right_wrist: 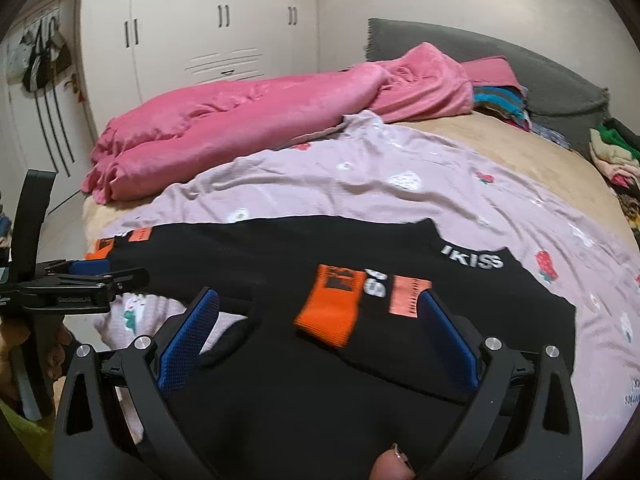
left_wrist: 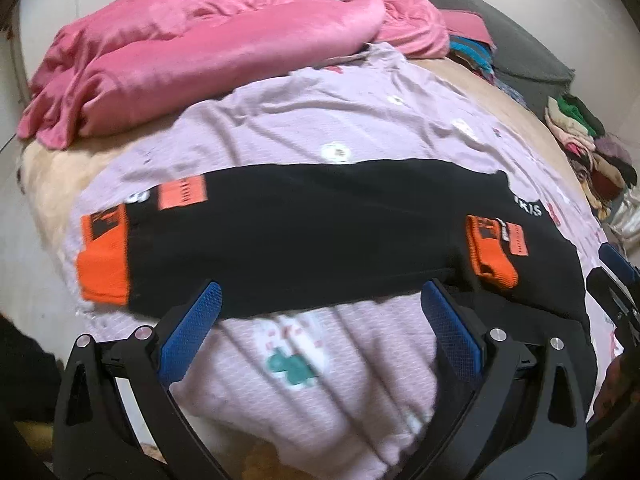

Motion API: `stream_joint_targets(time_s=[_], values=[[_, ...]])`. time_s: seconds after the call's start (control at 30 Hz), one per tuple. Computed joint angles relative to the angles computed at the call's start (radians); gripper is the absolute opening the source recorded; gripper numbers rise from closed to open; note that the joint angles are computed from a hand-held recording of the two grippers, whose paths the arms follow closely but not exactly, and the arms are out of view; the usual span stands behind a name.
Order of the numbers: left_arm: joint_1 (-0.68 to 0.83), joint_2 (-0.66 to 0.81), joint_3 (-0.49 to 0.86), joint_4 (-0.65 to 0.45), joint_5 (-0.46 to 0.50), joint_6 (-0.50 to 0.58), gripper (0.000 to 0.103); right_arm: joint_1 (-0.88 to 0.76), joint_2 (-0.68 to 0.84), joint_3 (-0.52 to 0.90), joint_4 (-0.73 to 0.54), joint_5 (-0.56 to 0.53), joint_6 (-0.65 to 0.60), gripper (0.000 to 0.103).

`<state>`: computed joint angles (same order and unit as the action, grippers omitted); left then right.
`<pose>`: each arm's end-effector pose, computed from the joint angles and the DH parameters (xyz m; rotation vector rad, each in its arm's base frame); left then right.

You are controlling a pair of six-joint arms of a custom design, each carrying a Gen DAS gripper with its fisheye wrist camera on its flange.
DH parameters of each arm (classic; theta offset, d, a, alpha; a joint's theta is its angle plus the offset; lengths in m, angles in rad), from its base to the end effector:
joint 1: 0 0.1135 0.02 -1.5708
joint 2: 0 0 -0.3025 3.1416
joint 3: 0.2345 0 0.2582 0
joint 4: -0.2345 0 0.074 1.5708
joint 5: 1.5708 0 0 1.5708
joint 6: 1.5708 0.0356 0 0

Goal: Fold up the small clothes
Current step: 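Move the left tool to the other sleeve's orange cuff and grasp it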

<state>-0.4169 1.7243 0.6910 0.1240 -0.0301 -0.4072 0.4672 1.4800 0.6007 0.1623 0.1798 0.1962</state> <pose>0.2872 -0.1260 0.1410 -0.0008 2.5063 -0.3101 0.2539 0.1209 0.1879 -0.2150 2.2677 0.1432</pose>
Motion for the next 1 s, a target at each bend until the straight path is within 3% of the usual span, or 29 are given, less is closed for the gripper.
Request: stream_joint_targets(time_s=[0.47, 0.73, 0.83, 0.9, 0.93, 1.0], values=[[0.261, 0.004, -0.146, 0.101, 0.081, -0.043, 0.093, 0.133, 0.103, 0.077, 0.012, 0.005, 0.01, 0.098], [0.414, 0.077, -0.2, 0.267, 0.19, -0.127, 0.093, 0.107, 0.1, 0.041, 0.031, -0.013, 0.045, 0.098], [0.454, 0.103, -0.2, 0.316, 0.232, -0.151, 0.078, 0.091, 0.093, 0.023, 0.036, -0.014, 0.057, 0.098], [0.466, 0.12, -0.187, 0.327, 0.242, -0.163, 0.05, 0.082, 0.088, 0.012, 0.039, -0.018, 0.063, 0.098], [0.469, 0.127, -0.177, 0.324, 0.238, -0.162, 0.049, 0.076, 0.083, 0.005, 0.043, -0.02, 0.066, 0.098], [0.473, 0.13, -0.165, 0.318, 0.235, -0.153, 0.03, 0.067, 0.074, -0.008, 0.047, -0.024, 0.072, 0.098]])
